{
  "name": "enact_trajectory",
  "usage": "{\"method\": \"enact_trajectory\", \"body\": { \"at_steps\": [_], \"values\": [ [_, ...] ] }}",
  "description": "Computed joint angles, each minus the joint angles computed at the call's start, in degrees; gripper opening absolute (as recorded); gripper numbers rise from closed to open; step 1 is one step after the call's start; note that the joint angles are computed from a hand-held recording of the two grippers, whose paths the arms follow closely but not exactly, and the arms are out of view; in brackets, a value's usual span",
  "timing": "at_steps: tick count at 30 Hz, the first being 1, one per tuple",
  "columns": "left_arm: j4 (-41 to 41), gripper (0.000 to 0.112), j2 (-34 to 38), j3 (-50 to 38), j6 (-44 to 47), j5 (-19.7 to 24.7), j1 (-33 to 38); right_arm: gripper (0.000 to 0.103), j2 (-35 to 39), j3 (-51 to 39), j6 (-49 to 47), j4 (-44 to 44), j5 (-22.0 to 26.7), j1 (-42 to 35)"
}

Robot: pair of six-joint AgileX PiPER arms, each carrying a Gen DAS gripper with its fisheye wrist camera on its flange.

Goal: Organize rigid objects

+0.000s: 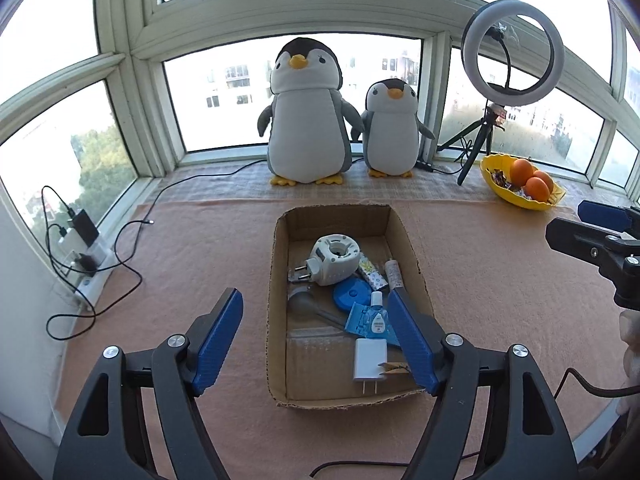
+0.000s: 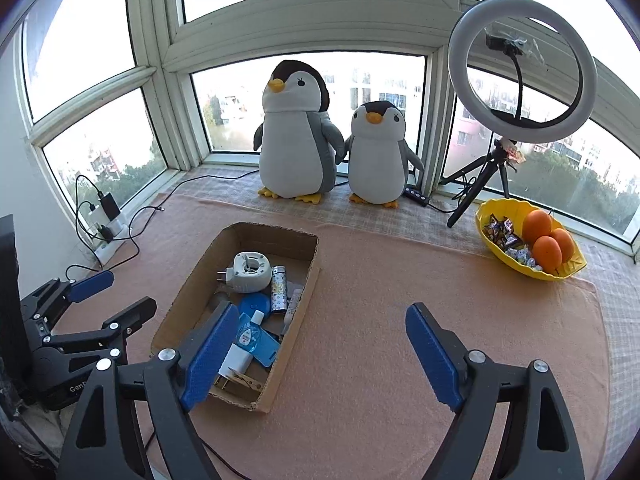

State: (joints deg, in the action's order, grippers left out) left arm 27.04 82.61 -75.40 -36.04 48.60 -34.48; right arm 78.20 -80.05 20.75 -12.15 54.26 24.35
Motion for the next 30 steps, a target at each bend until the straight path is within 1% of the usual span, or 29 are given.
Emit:
{"method": "enact_trajectory", "body": {
  "at_steps": [3,9,11,12,19,30],
  "values": [
    [0.65,0.076,-0.35,-0.01,-0.76,1.35,-1.01,0.084,-1.11,2.64,3.64,-3.03,-0.36,1.26],
    [2.79,0.076,-0.82,-0.33,-3.19,3.67,-2.48,0.084,-3.19,5.81,6.76,-4.33,-0.84,1.60],
    [3.09,0.079,-0.84,-0.45,-3.49,3.97,-2.74,0.084,-3.64,6.13,7.45,-5.13,-0.68,1.80],
    [3.21,0.080,-0.90,-0.40,-3.67,3.96,-2.89,0.084,-3.76,6.12,7.43,-4.97,-0.62,1.66],
    [4.73,0.080,-1.16,-0.58,-5.39,4.57,-4.38,0.085,-4.56,6.34,7.70,-4.93,-0.80,1.29],
    [5.07,0.080,-1.47,-0.58,-5.83,4.82,-4.55,0.086,-4.62,6.67,6.78,-3.41,-1.13,0.72]
  ]
}}
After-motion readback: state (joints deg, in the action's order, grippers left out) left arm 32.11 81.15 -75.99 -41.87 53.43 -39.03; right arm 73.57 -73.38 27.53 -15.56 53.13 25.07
